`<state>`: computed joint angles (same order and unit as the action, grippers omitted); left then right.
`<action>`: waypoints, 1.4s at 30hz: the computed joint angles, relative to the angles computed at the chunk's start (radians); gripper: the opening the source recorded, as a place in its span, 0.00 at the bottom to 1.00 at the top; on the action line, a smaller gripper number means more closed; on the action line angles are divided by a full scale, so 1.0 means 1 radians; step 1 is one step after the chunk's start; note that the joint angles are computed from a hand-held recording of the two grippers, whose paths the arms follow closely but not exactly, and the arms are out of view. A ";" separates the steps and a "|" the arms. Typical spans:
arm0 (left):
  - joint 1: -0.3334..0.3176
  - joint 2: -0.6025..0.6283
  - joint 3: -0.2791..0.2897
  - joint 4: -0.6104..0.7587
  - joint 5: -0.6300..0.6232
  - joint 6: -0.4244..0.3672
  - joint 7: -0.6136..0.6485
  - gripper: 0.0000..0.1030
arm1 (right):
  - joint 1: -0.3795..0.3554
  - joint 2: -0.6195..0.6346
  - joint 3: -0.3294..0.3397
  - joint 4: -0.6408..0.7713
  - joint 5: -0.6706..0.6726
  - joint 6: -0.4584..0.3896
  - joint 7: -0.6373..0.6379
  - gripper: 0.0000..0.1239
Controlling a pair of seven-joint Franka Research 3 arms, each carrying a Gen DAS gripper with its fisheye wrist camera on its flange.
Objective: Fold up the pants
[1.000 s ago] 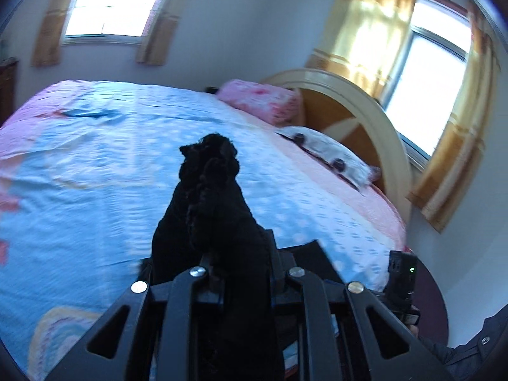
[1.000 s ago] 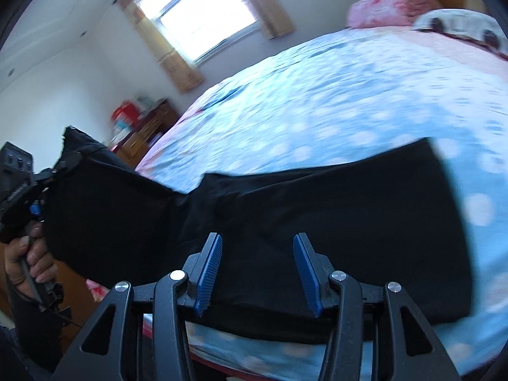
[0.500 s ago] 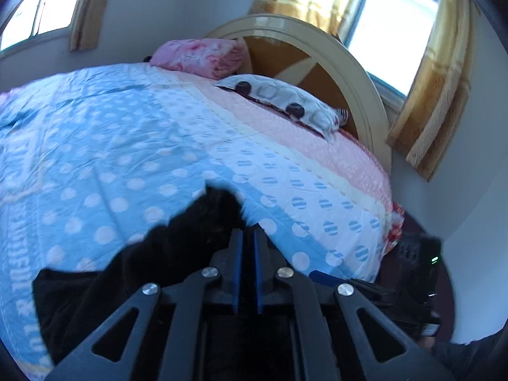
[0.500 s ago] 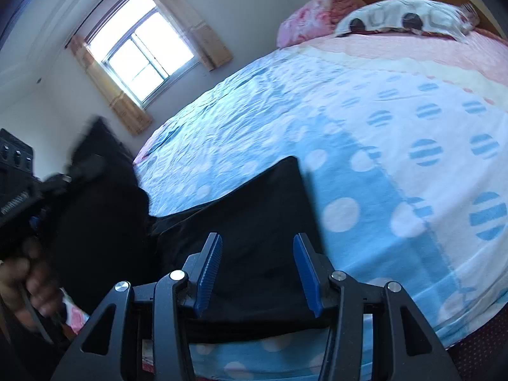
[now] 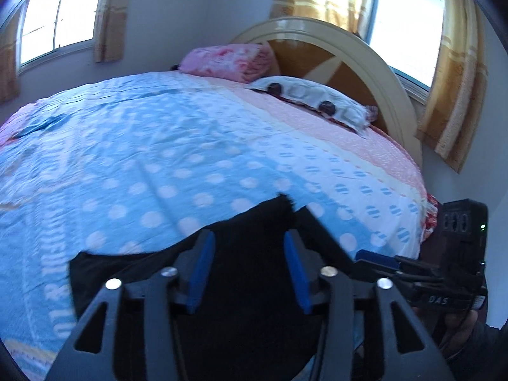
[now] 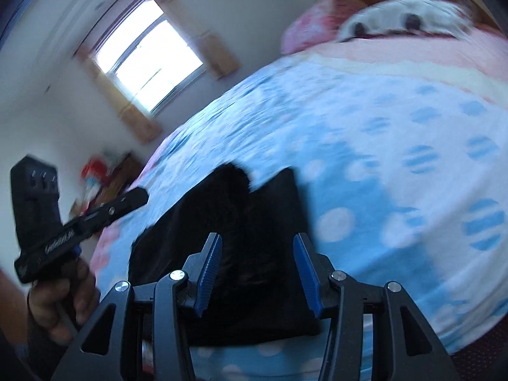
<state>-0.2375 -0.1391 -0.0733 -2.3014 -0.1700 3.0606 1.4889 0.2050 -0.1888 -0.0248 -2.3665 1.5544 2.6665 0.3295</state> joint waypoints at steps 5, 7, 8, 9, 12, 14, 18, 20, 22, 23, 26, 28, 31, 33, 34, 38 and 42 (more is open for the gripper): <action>0.166 -0.075 -0.088 -0.133 0.234 0.015 -0.240 0.55 | 0.033 0.003 0.050 -0.006 -0.190 0.082 0.037 0.40; 0.147 -0.092 -0.054 -0.173 0.242 0.021 -0.266 0.57 | 0.046 0.011 0.071 -0.013 -0.313 0.152 0.118 0.40; 0.118 -0.101 -0.022 -0.194 0.222 0.024 -0.263 0.58 | 0.048 0.023 0.073 -0.012 -0.386 0.164 0.174 0.40; 0.100 -0.107 -0.001 -0.209 0.210 0.031 -0.263 0.59 | 0.044 0.040 0.075 -0.005 -0.482 0.162 0.249 0.40; 0.111 -0.130 0.006 -0.253 0.226 0.053 -0.297 0.59 | 0.046 0.056 0.055 0.007 -0.619 0.115 0.320 0.40; 0.127 -0.140 -0.002 -0.267 0.251 0.062 -0.320 0.59 | 0.058 0.044 0.051 0.003 -0.656 0.103 0.294 0.26; 0.186 -0.157 -0.041 -0.286 0.319 0.080 -0.385 0.66 | 0.083 -0.001 0.051 -0.043 -0.730 0.160 0.313 0.09; 0.204 -0.164 -0.051 -0.293 0.350 0.088 -0.404 0.67 | 0.103 -0.041 0.031 -0.062 -0.693 0.184 0.284 0.08; 0.263 -0.171 -0.098 -0.298 0.399 0.094 -0.446 0.75 | 0.095 -0.079 0.027 -0.085 -0.729 0.195 0.312 0.07; 0.285 -0.166 -0.115 -0.298 0.419 0.102 -0.465 0.76 | 0.075 -0.087 0.036 -0.094 -0.781 0.201 0.359 0.07; 0.328 -0.132 -0.146 -0.281 0.470 0.103 -0.503 0.76 | -0.007 -0.064 0.075 -0.114 -0.976 0.226 0.537 0.07; 0.341 -0.112 -0.151 -0.270 0.502 0.094 -0.525 0.76 | -0.021 -0.019 0.064 -0.109 -1.034 0.223 0.602 0.07; 0.320 -0.097 -0.117 -0.259 0.520 0.096 -0.530 0.76 | 0.006 -0.008 0.036 -0.105 -1.032 0.226 0.604 0.07; 0.380 -0.099 -0.160 -0.253 0.568 0.114 -0.567 0.76 | 0.007 -0.012 0.036 -0.100 -1.059 0.219 0.620 0.08; 0.428 -0.099 -0.197 -0.245 0.601 0.118 -0.594 0.77 | 0.005 -0.015 0.037 -0.100 -1.078 0.215 0.628 0.08; 0.455 -0.072 -0.201 -0.203 0.663 0.106 -0.628 0.79 | -0.010 -0.035 0.050 -0.103 -1.173 0.191 0.649 0.11; 0.431 -0.061 -0.174 -0.192 0.688 0.126 -0.638 0.79 | -0.035 -0.064 0.059 -0.106 -1.234 0.224 0.718 0.42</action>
